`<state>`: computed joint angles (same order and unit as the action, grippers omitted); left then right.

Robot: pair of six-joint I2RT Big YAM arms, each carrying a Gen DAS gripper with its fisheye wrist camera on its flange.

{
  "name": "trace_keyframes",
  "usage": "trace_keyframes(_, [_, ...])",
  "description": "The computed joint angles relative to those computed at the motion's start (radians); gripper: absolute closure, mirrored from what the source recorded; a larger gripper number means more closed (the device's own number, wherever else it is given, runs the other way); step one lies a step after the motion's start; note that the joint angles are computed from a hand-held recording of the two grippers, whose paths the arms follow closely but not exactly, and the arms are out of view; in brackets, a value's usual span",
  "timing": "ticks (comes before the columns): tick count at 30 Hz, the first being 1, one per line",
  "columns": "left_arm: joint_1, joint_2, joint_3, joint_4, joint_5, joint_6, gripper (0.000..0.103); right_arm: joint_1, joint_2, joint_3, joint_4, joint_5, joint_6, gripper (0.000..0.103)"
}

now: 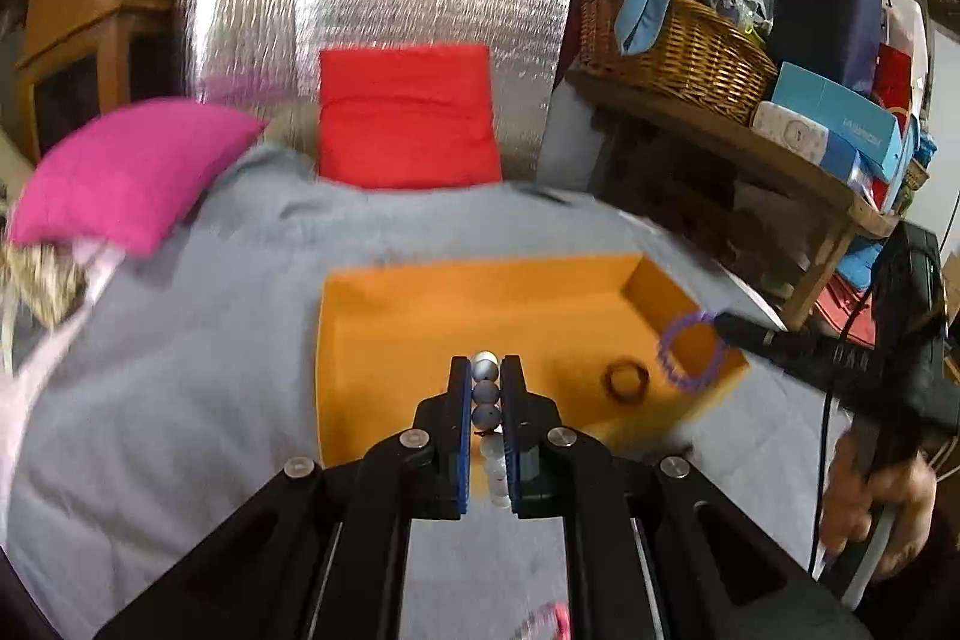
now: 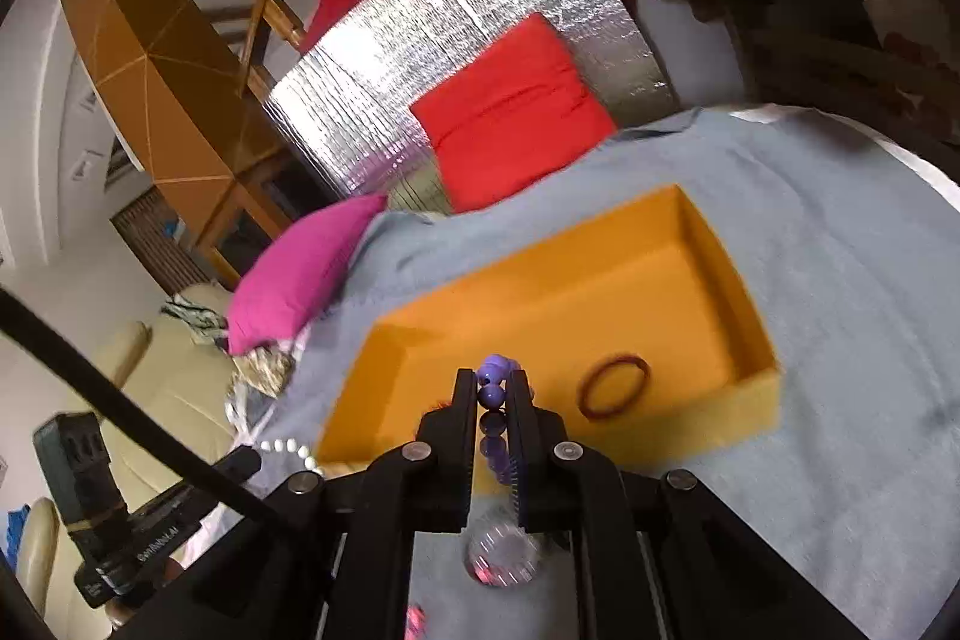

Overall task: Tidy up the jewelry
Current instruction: 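Lower both bracelets into the orange box and open both tools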

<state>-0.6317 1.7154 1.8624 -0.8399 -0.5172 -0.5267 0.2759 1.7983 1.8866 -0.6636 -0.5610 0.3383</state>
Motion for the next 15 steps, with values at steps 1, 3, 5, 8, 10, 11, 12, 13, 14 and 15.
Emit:
trace_keyframes(1, [0.012,0.021,0.034,-0.005,0.006,0.009,0.093,0.009,0.021,0.030,-0.003,0.000,0.012,0.093])
trace_keyframes(3, [0.043,0.058,0.076,0.012,0.038,0.010,0.093,0.023,0.060,0.082,-0.020,-0.002,0.029,0.093])
trace_keyframes(5, [0.067,0.082,0.095,0.017,0.064,-0.001,0.093,0.042,0.110,0.150,-0.051,0.009,0.042,0.093])
trace_keyframes(8, [0.110,0.124,0.119,0.007,0.127,-0.060,0.093,0.067,0.179,0.247,-0.114,0.024,0.033,0.093])
trace_keyframes(10, [0.128,0.150,0.135,-0.007,0.149,-0.085,0.093,0.080,0.218,0.297,-0.145,0.035,0.032,0.093])
trace_keyframes(11, [0.136,0.163,0.144,-0.022,0.153,-0.092,0.093,0.082,0.233,0.313,-0.156,0.034,0.033,0.093])
trace_keyframes(12, [0.140,0.172,0.152,-0.036,0.153,-0.095,0.093,0.086,0.258,0.344,-0.178,0.034,0.036,0.093])
trace_keyframes(13, [0.145,0.181,0.159,-0.051,0.152,-0.099,0.093,0.090,0.278,0.370,-0.199,0.036,0.035,0.093])
trace_keyframes(14, [0.148,0.185,0.158,-0.058,0.155,-0.108,0.093,0.094,0.300,0.398,-0.223,0.043,0.032,0.093])
trace_keyframes(15, [0.154,0.186,0.154,-0.065,0.164,-0.123,0.093,0.096,0.316,0.416,-0.239,0.044,0.033,0.093])
